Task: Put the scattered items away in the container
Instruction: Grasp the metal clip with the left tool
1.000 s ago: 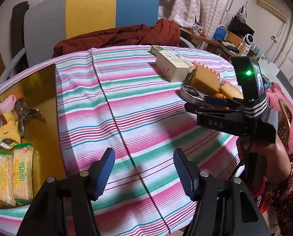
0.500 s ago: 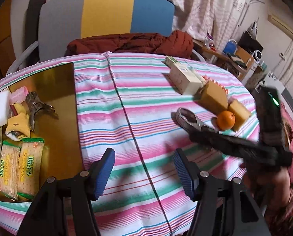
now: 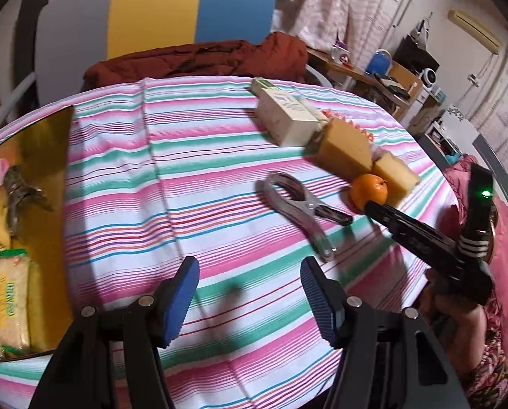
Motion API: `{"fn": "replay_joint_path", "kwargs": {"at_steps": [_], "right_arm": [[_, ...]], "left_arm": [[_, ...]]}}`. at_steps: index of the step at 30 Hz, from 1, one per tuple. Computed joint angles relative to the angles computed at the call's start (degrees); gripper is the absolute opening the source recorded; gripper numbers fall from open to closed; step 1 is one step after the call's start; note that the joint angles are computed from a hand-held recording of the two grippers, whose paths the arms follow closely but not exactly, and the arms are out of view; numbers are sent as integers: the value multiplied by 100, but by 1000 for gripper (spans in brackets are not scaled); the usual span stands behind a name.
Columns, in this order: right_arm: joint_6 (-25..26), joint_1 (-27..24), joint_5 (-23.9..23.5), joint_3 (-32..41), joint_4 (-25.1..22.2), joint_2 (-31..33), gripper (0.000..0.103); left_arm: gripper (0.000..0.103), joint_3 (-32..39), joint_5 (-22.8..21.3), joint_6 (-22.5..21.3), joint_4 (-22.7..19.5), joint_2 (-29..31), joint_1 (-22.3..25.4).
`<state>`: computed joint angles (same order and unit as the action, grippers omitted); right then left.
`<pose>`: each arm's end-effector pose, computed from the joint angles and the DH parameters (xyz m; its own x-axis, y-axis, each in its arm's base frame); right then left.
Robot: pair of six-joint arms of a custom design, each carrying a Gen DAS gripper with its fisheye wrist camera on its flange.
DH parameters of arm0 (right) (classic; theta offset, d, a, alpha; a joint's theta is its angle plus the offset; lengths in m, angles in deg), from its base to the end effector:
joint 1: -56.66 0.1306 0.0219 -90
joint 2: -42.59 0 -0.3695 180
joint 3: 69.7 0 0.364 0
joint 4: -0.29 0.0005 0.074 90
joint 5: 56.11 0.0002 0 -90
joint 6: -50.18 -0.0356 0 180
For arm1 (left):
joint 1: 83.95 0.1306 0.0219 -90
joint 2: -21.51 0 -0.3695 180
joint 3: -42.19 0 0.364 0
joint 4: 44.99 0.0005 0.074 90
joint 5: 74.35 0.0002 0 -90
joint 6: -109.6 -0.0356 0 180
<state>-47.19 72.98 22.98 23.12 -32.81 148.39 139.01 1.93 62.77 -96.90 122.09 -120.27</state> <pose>0.5286 0.1613 0.3258 -0.7371 -0.0846 -0.6704 -0.3099 0.9240 0.2242 0.4189 -0.2981 0.3802 -0.8052 -0.2330 -0.5453 -0.1142 0.9633 -0.2430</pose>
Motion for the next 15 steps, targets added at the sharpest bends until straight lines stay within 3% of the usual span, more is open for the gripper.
{"fn": "replay_joint_path", "kwargs": {"at_steps": [2, 6, 15], "right_arm": [[-143, -35, -9, 39, 153, 99, 43], [-516, -57, -8, 297, 178, 378, 55], [-676, -56, -261, 63, 806, 406, 53]], "left_arm": [[62, 71, 120, 13, 54, 76, 4], [62, 283, 331, 42, 37, 286, 35], [62, 1010, 830, -92, 40, 983, 131]]}}
